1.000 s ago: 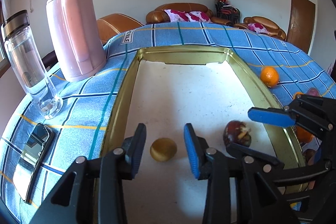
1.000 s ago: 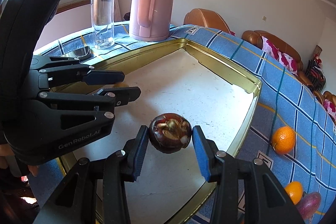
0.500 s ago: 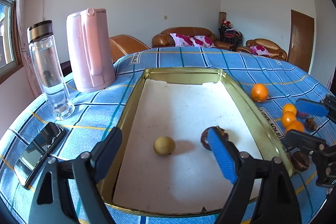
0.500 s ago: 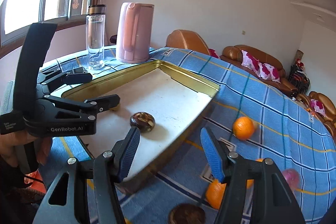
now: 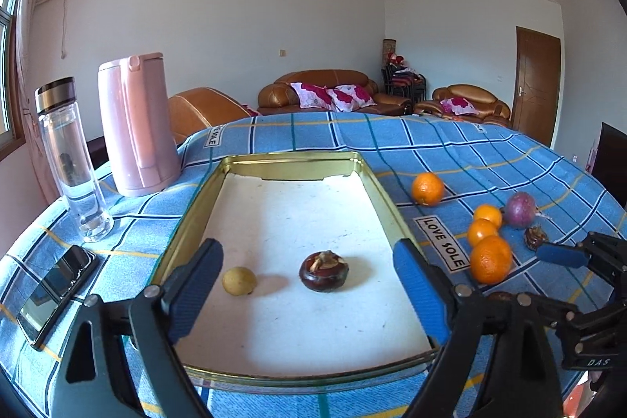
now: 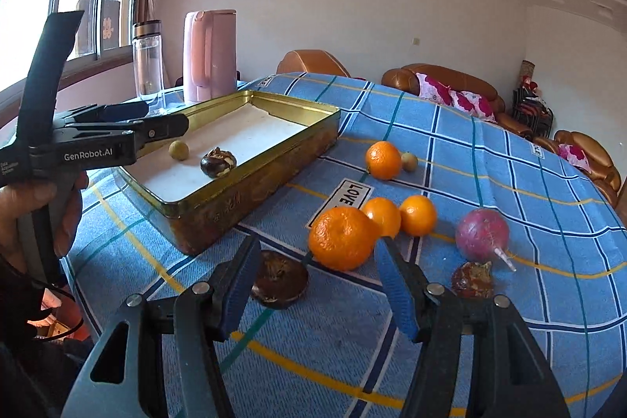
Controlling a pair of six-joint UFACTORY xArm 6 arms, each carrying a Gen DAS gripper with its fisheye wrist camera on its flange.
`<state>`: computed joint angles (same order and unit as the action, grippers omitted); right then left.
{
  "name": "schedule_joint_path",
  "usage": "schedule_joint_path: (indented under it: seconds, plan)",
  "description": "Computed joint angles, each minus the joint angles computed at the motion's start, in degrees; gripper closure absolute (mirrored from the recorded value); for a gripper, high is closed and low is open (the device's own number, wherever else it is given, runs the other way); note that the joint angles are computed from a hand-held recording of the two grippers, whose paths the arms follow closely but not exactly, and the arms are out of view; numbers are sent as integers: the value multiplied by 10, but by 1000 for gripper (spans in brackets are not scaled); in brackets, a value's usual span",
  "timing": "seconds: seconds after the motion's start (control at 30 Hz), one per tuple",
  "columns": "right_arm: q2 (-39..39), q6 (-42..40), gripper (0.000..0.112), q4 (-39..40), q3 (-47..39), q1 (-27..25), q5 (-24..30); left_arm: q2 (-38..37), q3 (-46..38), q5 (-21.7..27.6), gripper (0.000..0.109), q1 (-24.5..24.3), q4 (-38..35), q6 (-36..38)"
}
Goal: Organize fruits
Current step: 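Grasp a second mangosteen with right tool while left tool grasps a large orange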
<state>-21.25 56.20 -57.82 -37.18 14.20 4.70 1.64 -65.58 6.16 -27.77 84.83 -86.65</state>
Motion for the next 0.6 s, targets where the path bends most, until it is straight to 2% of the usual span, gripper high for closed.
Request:
schedule_joint_path:
  seconds: [0.23, 0.3, 0.33, 0.43, 0.5, 0.6]
  plan:
    - [45, -116, 51, 120, -10, 36, 27, 8, 1, -7, 16, -9, -36, 39]
    - [51, -157, 58, 171, -8, 38, 27, 9, 1, -10, 16, -12, -43, 46]
    - [49, -163, 66, 179, -5, 36, 21, 10, 1, -11, 16, -15, -43, 47]
    - [45, -203, 66, 228, 8, 35, 5, 14, -2, -13, 16, -22, -52, 62]
    - [37, -178, 66, 203, 16, 27, -13, 17, -5, -17, 16, -28, -65, 78]
    - [22, -67, 66, 89, 20, 3, -31, 24, -12, -24, 16, -37, -108, 121]
